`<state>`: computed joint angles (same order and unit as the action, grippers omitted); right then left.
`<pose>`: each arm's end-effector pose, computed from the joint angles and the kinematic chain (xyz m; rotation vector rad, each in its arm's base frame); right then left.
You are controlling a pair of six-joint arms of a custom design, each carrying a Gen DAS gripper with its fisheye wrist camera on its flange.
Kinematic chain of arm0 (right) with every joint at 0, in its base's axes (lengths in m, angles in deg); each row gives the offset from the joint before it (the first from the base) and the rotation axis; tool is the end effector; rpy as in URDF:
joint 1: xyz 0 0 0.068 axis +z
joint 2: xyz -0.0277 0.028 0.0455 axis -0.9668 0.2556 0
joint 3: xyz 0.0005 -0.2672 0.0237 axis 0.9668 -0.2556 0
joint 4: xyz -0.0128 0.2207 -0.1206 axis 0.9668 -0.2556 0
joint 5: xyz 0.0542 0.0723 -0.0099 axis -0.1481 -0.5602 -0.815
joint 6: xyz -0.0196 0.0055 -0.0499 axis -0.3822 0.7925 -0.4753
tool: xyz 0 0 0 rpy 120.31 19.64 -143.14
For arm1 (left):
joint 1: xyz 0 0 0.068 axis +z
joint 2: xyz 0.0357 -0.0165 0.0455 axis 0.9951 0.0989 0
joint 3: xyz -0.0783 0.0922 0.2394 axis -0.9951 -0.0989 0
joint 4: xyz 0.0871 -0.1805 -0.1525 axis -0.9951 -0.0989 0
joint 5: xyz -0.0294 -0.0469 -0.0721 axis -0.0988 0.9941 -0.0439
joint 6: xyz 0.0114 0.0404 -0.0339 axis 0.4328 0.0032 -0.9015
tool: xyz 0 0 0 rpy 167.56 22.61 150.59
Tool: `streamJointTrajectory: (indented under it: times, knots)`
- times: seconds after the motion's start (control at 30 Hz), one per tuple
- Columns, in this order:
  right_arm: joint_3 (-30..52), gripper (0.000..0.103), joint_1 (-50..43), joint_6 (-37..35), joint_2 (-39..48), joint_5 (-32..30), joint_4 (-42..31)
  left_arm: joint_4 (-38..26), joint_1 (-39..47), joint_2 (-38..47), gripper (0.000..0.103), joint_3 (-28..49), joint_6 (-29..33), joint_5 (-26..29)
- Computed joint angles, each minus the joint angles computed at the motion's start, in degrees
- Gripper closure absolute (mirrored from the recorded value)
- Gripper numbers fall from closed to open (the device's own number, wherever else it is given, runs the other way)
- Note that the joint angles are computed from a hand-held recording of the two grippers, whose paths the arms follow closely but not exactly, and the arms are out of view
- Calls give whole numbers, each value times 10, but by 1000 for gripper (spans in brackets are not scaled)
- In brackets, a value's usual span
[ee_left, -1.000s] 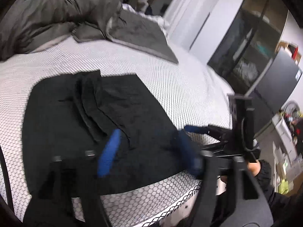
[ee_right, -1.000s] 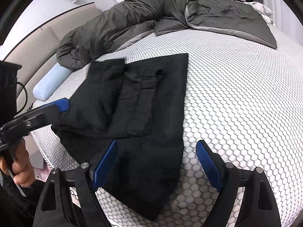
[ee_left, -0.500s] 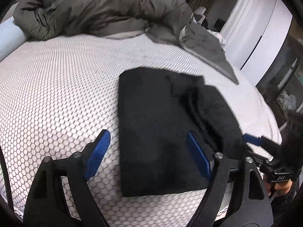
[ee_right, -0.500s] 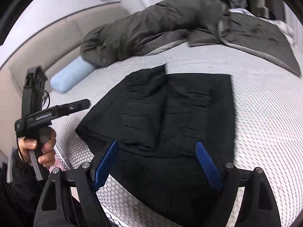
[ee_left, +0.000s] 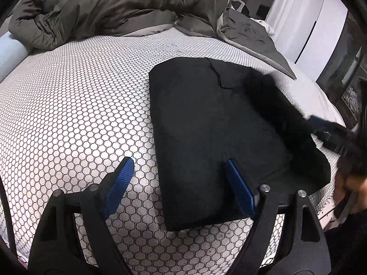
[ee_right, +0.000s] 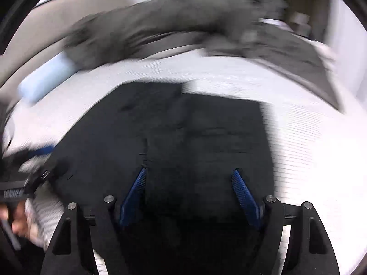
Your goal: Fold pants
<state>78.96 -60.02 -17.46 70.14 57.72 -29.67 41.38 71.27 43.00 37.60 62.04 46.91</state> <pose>0.2352 0.0495 0.1886 0.4215 2.4166 -0.1869 0.3382 -0.0917 0.1031 0.5478 2.3924 -0.5196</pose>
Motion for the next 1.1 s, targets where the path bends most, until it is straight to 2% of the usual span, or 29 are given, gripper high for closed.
streamJointTrajectory:
  times: [0.07,0.2,0.33,0.37,0.4,0.5,0.6,0.67,0.8,0.87,0.97,1.07,1.1]
  knots:
    - [-20,26,-50,13,-60,-9,-28,-6,0,-8,23,0,0,0]
    - [-73,27,-183,-8,-179,-140,-42,-13,-6,-22,23,-2,-4,-7]
    - [-90,41,-209,-44,-195,-249,-13,-15,-15,-31,23,-5,0,-12]
    - [-88,46,-217,-54,-177,-284,0,-14,-17,-33,23,-7,2,-15]
    - [-89,46,-217,-61,-162,-312,8,-14,-19,-35,23,-10,6,-17]
    - [-71,46,-213,-71,-96,-325,11,-18,-17,-35,23,-10,8,-16]
    - [-78,46,-252,-68,-58,-397,28,-23,-14,-30,23,0,6,-14]
    - [-101,41,-279,-70,-45,-450,70,-26,-15,-28,23,3,4,-16]
    - [-117,41,-334,-47,33,-559,166,-28,-12,-31,23,3,7,-13]
    - [-119,56,-342,-50,31,-563,165,-26,-10,-30,23,2,10,-11]
    - [-117,78,-325,-77,-2,-523,130,-31,-8,-28,23,5,9,-11]
    - [-121,89,-299,-82,-65,-497,103,-32,-4,-32,23,5,5,-8]
    - [-120,90,-286,-76,-97,-484,90,-31,-1,-34,23,4,6,-5]
